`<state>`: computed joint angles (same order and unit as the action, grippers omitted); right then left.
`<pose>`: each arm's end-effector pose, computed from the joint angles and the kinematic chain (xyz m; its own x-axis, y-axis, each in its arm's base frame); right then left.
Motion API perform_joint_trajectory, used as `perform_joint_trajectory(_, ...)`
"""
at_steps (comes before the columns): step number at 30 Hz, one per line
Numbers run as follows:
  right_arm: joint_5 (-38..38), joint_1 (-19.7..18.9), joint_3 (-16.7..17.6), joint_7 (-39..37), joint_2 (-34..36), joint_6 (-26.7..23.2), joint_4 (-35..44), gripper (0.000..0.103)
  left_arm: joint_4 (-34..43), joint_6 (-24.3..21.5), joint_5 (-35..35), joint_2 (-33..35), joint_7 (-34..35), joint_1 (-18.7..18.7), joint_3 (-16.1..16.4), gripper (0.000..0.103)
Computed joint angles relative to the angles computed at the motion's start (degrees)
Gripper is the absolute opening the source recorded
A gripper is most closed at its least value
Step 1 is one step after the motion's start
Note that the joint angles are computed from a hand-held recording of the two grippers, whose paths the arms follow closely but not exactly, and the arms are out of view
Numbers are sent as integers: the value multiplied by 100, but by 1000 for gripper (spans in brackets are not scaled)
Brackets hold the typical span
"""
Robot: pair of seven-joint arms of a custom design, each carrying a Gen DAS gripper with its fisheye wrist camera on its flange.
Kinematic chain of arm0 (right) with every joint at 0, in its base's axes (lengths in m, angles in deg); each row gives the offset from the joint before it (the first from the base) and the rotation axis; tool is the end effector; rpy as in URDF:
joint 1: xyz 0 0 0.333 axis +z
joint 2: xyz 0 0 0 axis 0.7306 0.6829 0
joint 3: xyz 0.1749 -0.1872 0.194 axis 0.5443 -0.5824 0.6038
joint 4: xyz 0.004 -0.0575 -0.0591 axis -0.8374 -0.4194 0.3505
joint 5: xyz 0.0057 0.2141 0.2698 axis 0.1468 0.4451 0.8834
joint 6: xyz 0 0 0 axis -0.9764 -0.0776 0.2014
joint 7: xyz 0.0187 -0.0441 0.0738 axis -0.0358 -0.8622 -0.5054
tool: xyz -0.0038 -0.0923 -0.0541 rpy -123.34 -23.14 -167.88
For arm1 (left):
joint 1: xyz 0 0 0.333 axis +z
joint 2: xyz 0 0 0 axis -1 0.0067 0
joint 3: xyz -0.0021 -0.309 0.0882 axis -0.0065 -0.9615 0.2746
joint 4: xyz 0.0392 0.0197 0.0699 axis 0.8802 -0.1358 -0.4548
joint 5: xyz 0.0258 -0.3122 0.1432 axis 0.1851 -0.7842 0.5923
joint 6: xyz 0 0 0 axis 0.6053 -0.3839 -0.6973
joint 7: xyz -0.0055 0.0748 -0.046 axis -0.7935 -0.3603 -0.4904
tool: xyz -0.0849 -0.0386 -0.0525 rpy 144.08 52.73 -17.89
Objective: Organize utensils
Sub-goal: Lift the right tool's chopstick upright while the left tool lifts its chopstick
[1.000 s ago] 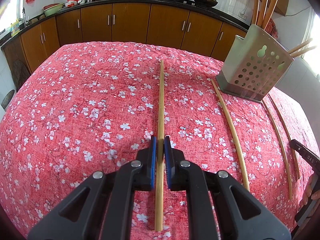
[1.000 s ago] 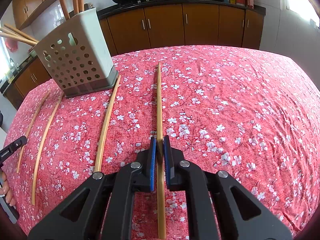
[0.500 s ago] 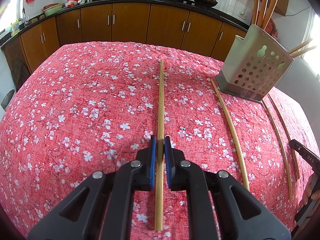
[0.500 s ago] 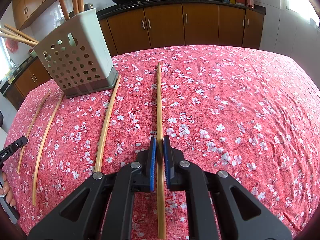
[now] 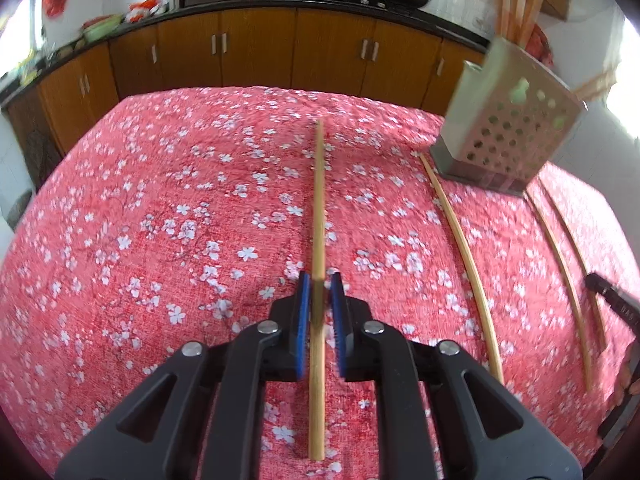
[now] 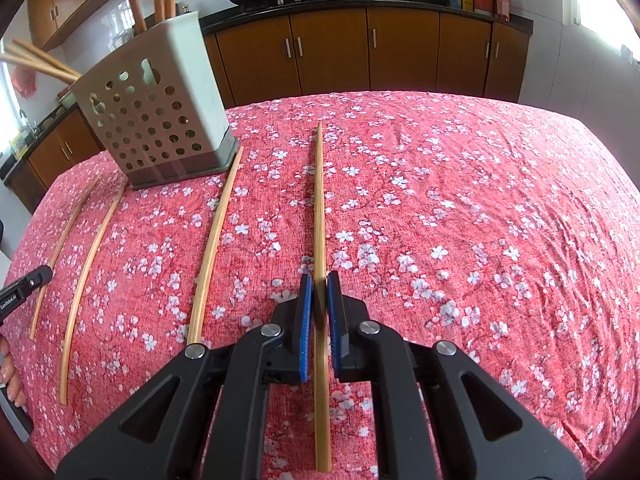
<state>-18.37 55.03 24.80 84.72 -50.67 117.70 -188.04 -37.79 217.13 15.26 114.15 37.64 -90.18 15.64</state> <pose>0.5448 0.0818 0.4956 -0.5049 -0.8557 -0.1135 -0.6232 0.4524 -0.6380 0.7374 -0.1102 0.5084 -0.4758 -0.8777 0.0563 -0.7049 0.3423 -0.6212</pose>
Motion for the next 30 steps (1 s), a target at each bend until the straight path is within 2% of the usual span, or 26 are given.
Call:
perform_joint_trajectory(5,40,-27,2,49,-107,165,-159,9,-379,172,-9,-216,78,20,-13,20)
perform_joint_trajectory(7,64,-52,5,58,-134,230,-200,8,-380,153,-54,-223,65,36,-27,17)
perform_joint_trajectory(9,57,-62,20,64,-117,219,-177,8,-388,182,-14,-230,-11,2,25,9)
perform_joint_trajectory(13,33,-58,33,60,-129,146,-154,8,-298,72,2,-215,26,30,14,8)
perform_joint_trajectory(21,-942,-248,161,968,-590,232,-355,8,-643,545,-567,-570,541,345,-267,8)
perform_joint_trajectory(30,-1963,-498,366,1851,-951,199,-299,8,-571,941,-1377,-820,968,525,-530,8)
